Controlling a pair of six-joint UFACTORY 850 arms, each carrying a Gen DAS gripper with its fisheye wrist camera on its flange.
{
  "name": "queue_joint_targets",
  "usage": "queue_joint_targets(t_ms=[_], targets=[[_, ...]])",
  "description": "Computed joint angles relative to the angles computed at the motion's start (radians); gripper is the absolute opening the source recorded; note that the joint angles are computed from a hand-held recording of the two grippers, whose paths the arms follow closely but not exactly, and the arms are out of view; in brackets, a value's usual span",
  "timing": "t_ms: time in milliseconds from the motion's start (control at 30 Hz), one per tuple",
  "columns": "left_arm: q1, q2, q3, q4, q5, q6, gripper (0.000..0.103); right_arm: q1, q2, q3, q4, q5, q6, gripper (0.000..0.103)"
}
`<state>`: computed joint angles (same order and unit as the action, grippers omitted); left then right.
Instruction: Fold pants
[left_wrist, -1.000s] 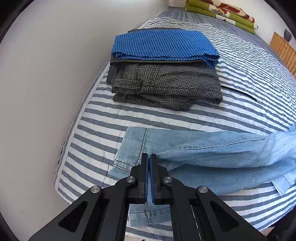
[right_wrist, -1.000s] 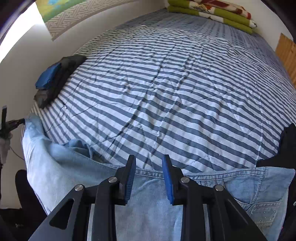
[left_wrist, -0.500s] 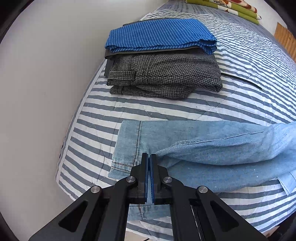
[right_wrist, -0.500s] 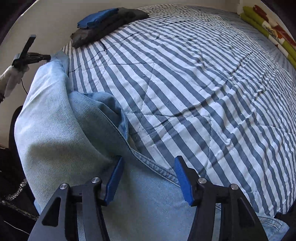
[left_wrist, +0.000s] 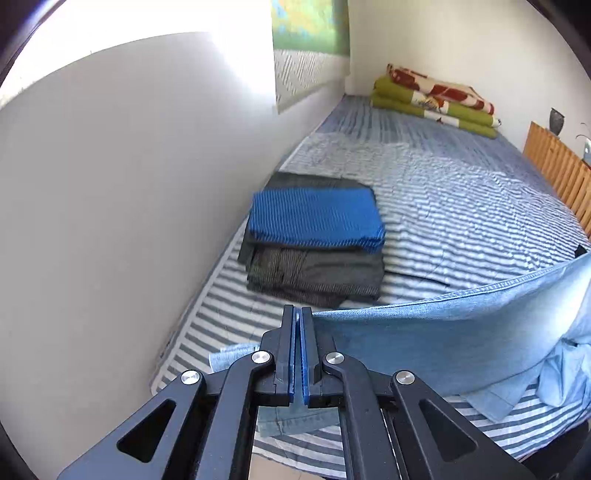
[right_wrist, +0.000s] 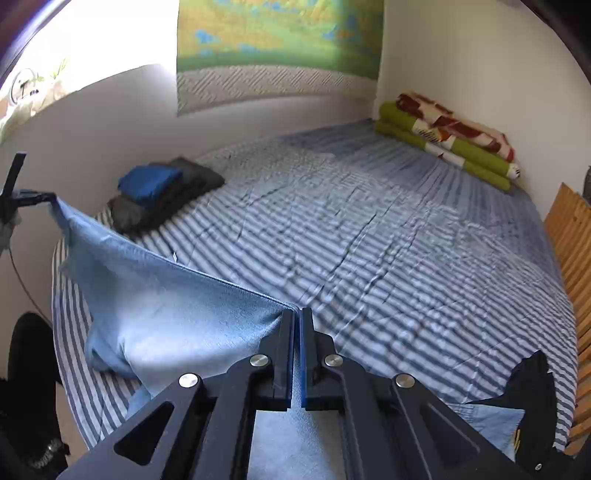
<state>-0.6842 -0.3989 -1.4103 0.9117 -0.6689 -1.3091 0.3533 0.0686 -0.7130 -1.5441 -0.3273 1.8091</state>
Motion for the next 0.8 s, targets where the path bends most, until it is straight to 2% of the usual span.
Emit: queue_joint_targets(t_ms=[100, 133, 167, 233, 267, 333, 367, 400, 467, 533, 567, 633, 700, 800], targets=[[-0.020, -0.027, -0.097, 0.070, -0.103, 0.019, 0.000, 0.029, -0.005, -0.042, 0.011, -0.157, -0.011, 0.002], [-0.015, -0.051, -0.141, 0.068, -0.112, 0.045, 0.000, 0.028, -0.030, -0.068, 0.029, -0.208, -0.032, 0.002], [0.000, -0.075, -0.182, 0.043, -0.090, 0.072, 0.000, 0.007, -0.053, -0.091, 0.048, -0.218, -0.038, 0.002], [0.040, -0.151, -0.281, -0.079, -0.023, 0.202, 0.000, -0.067, -0.097, -0.127, 0.057, -0.136, 0.008, 0.002], [0.052, -0.195, -0.329, -0.141, -0.009, 0.269, 0.000, -0.089, -0.134, -0.148, 0.054, -0.129, 0.007, 0.002], [0.061, -0.270, -0.395, -0.241, 0.001, 0.366, 0.000, -0.097, -0.260, -0.225, 0.123, -0.208, -0.120, 0.002], [0.057, -0.293, -0.407, -0.279, 0.001, 0.405, 0.000, -0.102, -0.312, -0.257, 0.181, -0.224, -0.185, 0.002], [0.056, -0.297, -0.390, -0.316, 0.031, 0.436, 0.001, -0.109, -0.357, -0.287, 0.238, -0.224, -0.241, 0.002], [0.053, -0.283, -0.314, -0.415, 0.110, 0.533, 0.014, -0.112, -0.416, -0.322, 0.292, -0.233, -0.308, 0.002], [0.031, -0.275, -0.245, -0.414, 0.118, 0.547, 0.044, -0.108, -0.439, -0.320, 0.292, -0.248, -0.312, 0.002], [0.021, -0.271, -0.208, -0.436, 0.129, 0.566, 0.048, -0.114, -0.444, -0.319, 0.298, -0.238, -0.313, 0.002], [-0.005, -0.285, -0.168, -0.517, 0.122, 0.671, 0.049, -0.129, -0.442, -0.305, 0.317, -0.215, -0.301, 0.002], [-0.040, -0.307, -0.148, -0.506, 0.089, 0.716, 0.049, -0.143, -0.444, -0.297, 0.327, -0.190, -0.285, 0.002], [-0.070, -0.365, -0.171, -0.502, 0.026, 0.748, 0.057, -0.153, -0.452, -0.299, 0.358, -0.177, -0.290, 0.002]])
